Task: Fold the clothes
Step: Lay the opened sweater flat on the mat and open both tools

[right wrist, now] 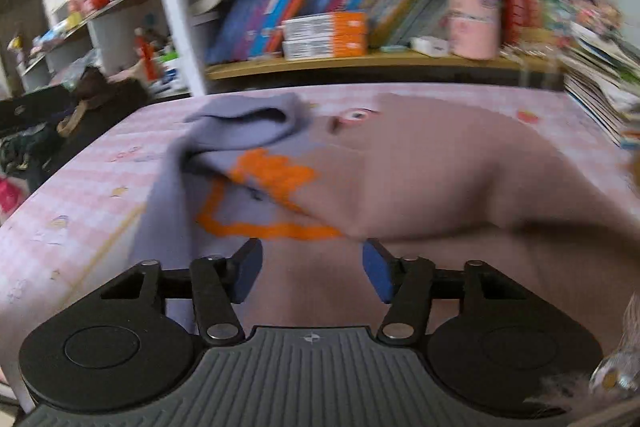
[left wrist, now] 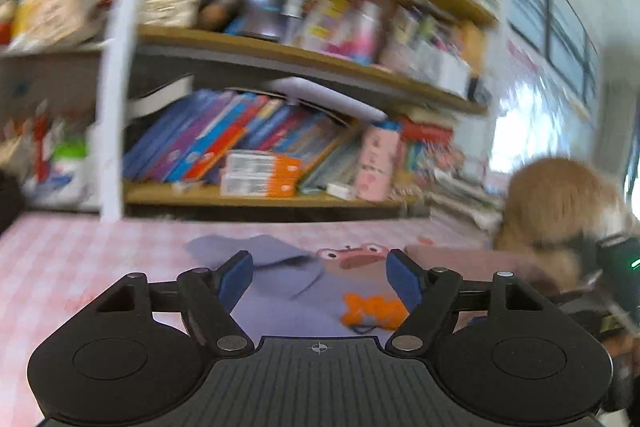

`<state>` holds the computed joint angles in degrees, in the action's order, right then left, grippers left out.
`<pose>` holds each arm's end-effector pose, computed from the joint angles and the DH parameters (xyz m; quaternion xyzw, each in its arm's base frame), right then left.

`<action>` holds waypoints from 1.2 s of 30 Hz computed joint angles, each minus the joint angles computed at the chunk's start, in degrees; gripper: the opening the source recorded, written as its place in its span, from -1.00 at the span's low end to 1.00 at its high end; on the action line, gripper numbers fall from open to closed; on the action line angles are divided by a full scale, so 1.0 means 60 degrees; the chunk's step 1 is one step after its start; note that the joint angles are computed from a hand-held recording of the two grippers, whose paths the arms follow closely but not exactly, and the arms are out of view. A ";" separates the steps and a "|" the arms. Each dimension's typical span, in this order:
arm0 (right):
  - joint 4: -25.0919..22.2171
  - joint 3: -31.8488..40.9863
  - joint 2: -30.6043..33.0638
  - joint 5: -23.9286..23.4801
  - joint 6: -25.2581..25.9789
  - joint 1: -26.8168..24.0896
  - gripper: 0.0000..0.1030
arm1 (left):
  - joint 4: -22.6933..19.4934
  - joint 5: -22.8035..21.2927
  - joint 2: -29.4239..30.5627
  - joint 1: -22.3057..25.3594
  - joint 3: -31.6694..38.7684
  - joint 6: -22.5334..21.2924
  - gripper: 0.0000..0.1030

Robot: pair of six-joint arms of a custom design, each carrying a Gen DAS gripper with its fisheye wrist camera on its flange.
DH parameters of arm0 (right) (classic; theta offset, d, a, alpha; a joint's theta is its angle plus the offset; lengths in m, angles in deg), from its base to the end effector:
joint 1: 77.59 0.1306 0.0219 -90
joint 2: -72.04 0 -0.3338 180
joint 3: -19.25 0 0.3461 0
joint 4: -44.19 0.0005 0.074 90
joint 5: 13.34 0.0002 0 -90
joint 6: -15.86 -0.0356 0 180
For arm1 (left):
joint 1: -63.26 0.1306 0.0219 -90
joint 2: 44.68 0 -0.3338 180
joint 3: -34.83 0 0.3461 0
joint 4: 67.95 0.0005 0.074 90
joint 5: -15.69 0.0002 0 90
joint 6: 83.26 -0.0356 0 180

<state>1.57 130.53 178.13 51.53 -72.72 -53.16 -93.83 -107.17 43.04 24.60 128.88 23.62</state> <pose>0.4886 0.2380 0.4179 -0.2896 0.8314 0.2773 0.3846 0.3635 -0.2667 0.4673 -0.0122 0.8002 -0.0533 0.5972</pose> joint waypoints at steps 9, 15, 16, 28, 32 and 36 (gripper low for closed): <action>0.0693 -0.1058 -0.0386 -0.0041 0.0632 -0.0363 -0.25 | -0.2035 0.3272 0.2654 0.1698 0.2896 0.3064 0.36; 0.0766 -0.1167 -0.0420 -0.0244 0.0758 -0.0409 -0.15 | -0.1512 0.3196 0.3254 0.2566 0.2761 0.7089 0.27; 0.0758 -0.1153 -0.0403 -0.0348 0.0699 -0.0447 -0.14 | -0.1412 0.3071 0.3256 0.2645 0.2684 0.7432 0.22; 0.0610 -0.1215 -0.0571 0.0578 0.1517 -0.0047 -0.01 | -0.1153 0.2670 0.2123 0.3443 0.1351 0.6182 -0.92; 0.0561 -0.1171 -0.0533 0.0642 0.1667 -0.0013 0.06 | -0.1331 0.1609 0.0540 0.3778 0.0186 0.5088 -0.92; 0.0537 -0.1185 -0.0544 0.0813 0.1871 0.0060 0.11 | -0.1787 0.0769 -0.1007 0.4345 -0.0905 0.4575 -0.93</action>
<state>4.79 123.43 174.86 56.41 -61.49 -52.80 -104.55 -102.56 37.00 50.67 123.44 51.07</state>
